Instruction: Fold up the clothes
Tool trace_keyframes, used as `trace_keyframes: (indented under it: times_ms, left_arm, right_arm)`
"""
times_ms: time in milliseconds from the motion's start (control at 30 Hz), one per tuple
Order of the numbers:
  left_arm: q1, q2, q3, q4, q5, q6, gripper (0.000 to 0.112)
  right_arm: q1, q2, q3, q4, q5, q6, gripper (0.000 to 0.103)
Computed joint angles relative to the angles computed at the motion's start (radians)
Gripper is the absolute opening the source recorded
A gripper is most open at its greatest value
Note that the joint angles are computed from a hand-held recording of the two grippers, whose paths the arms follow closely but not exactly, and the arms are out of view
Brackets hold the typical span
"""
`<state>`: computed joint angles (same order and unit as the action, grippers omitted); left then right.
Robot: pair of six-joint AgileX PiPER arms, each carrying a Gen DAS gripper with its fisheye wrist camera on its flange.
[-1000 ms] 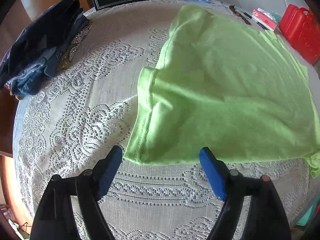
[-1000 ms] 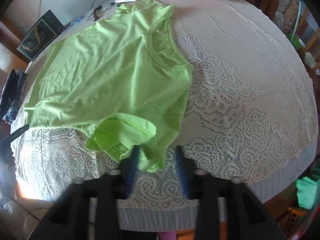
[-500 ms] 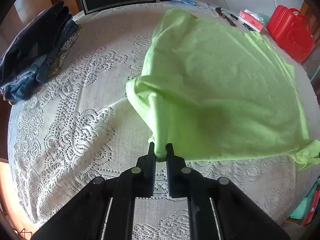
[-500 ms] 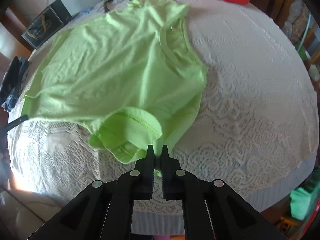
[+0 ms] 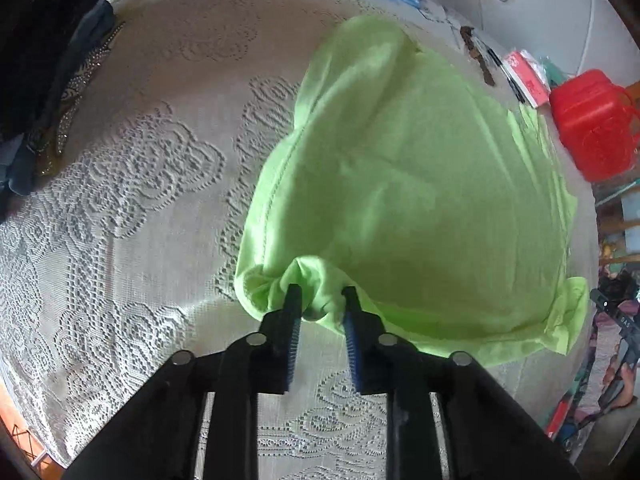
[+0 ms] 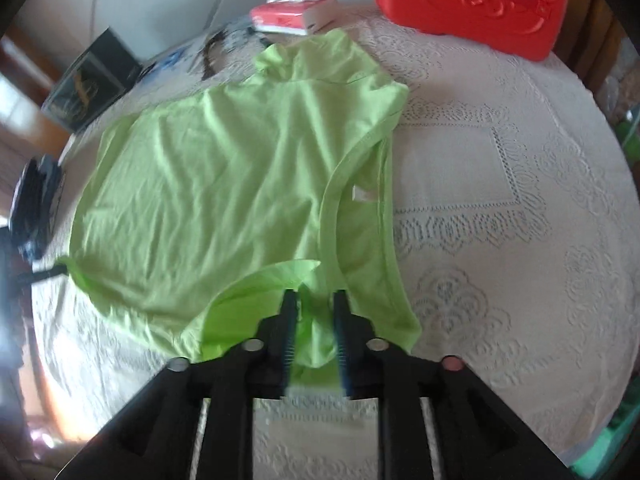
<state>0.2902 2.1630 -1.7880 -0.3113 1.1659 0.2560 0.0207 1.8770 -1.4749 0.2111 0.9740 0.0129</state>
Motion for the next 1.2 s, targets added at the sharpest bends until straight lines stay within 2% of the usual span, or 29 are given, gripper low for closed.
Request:
trace_keyframes:
  times_ms: [33,67,100,333,367,433,567,667,733,767,800,867,900,933,967,1000,1133,1200]
  left_arm:
    - [0.006,-0.011,-0.006,-0.003,-0.013,-0.001,0.053]
    - [0.012,-0.026,-0.004,-0.001,-0.032,0.001,0.071]
    - [0.015,-0.049,0.012,0.006,-0.061,0.008,0.076]
    - [-0.032,-0.138,0.189,0.103,-0.229,0.051,0.077]
    - [-0.045,-0.147,0.224,0.129,-0.264,0.048,0.077]
    - [-0.067,-0.167,0.289,0.175,-0.33,0.044,0.077]
    - [-0.09,-0.198,0.367,0.191,-0.394,0.095,0.077]
    - [-0.096,-0.194,0.387,0.144,-0.398,0.126,0.077]
    - [-0.098,-0.173,0.373,0.121,-0.378,0.109,0.058]
    - [-0.1,-0.16,0.361,0.129,-0.362,0.082,0.034]
    - [-0.102,-0.145,0.346,0.148,-0.343,0.047,0.027]
    - [-0.1,-0.123,0.326,0.182,-0.306,-0.009,0.024]
    - [-0.094,-0.119,0.327,0.197,-0.29,-0.024,0.022]
    - [-0.089,-0.115,0.327,0.213,-0.274,-0.039,0.021]
    - [-0.082,-0.124,0.343,0.235,-0.267,-0.051,0.022]
    - [-0.074,-0.14,0.368,0.262,-0.264,-0.062,0.022]
    - [-0.051,-0.206,0.451,0.342,-0.248,-0.087,0.022]
    - [-0.067,-0.245,0.475,0.402,-0.239,-0.127,0.024]
  right_arm:
    - [-0.016,-0.013,0.009,0.015,-0.015,0.003,0.023]
    - [-0.031,-0.027,0.018,0.031,-0.03,0.003,0.023]
    - [-0.044,-0.045,0.043,0.043,-0.038,-0.008,0.023]
    - [-0.115,-0.156,0.224,0.087,-0.069,-0.084,0.024]
    - [-0.122,-0.165,0.253,0.088,-0.076,-0.092,0.028]
    - [-0.136,-0.184,0.308,0.095,-0.091,-0.11,0.046]
    - [-0.153,-0.204,0.364,0.108,-0.106,-0.144,0.049]
    - [-0.141,-0.215,0.383,0.103,-0.122,-0.174,0.05]
    - [-0.124,-0.212,0.39,0.103,-0.145,-0.196,0.058]
    - [-0.114,-0.204,0.39,0.105,-0.159,-0.206,0.061]
    - [-0.106,-0.192,0.385,0.112,-0.169,-0.217,0.065]
    - [-0.092,-0.159,0.371,0.146,-0.185,-0.252,0.065]
    - [-0.089,-0.139,0.354,0.161,-0.17,-0.264,0.056]
    - [-0.08,-0.118,0.342,0.135,-0.155,-0.24,0.027]
    - [-0.064,-0.097,0.325,0.09,-0.136,-0.194,0.011]
    - [-0.058,-0.096,0.323,0.025,-0.118,-0.131,0.005]
    - [-0.086,-0.124,0.356,-0.176,-0.065,0.015,0.006]
    - [-0.127,-0.16,0.385,-0.157,-0.06,-0.009,0.006]
